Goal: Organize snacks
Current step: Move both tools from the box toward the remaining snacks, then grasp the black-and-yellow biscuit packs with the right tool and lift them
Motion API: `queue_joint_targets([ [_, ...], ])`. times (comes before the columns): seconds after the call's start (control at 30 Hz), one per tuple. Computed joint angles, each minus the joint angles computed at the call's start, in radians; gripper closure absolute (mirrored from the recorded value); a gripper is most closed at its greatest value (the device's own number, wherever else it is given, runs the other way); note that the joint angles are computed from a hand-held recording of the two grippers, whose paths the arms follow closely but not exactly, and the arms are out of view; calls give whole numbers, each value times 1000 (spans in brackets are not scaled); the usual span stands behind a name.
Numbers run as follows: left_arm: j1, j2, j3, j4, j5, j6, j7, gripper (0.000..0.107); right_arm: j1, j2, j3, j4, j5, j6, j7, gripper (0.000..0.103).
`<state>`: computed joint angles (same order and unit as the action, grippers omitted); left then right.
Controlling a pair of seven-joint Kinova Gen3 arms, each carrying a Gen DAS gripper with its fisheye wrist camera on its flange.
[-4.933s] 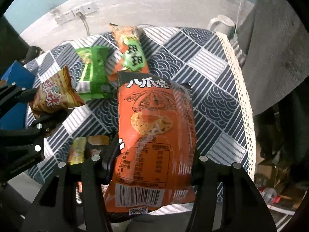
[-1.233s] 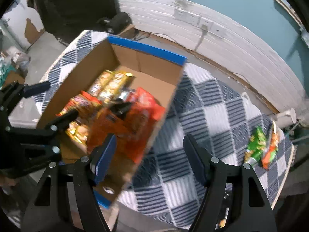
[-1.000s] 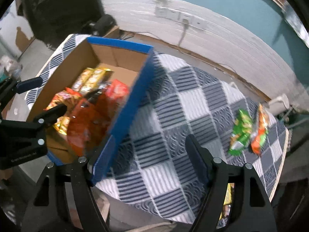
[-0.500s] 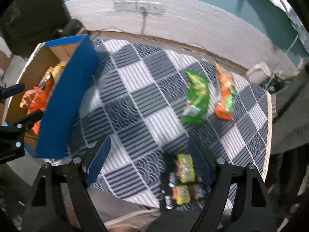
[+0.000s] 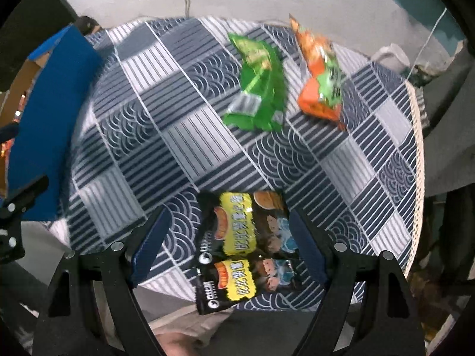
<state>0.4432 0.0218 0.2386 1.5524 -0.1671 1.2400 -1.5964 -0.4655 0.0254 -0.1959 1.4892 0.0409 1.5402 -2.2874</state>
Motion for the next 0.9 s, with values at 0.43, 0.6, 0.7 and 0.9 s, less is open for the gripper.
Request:
queue_joint_targets([
  [0.43,68,80,5,21,-66,-16,62,20,23,33,16,104,-43,-58,58,21],
  [0.6,75,94,-2,18,-66,-15,65,20,23,48,21,144,-46,-88,61,19],
  [0.7,81,100,-3,16,-64,-15,64,20,27,50,24,162,-43,-100,67,19],
  [0.9,97,118,-3,14,-74,-12,67,20,18,94,27,181,-11,-110,80,17],
])
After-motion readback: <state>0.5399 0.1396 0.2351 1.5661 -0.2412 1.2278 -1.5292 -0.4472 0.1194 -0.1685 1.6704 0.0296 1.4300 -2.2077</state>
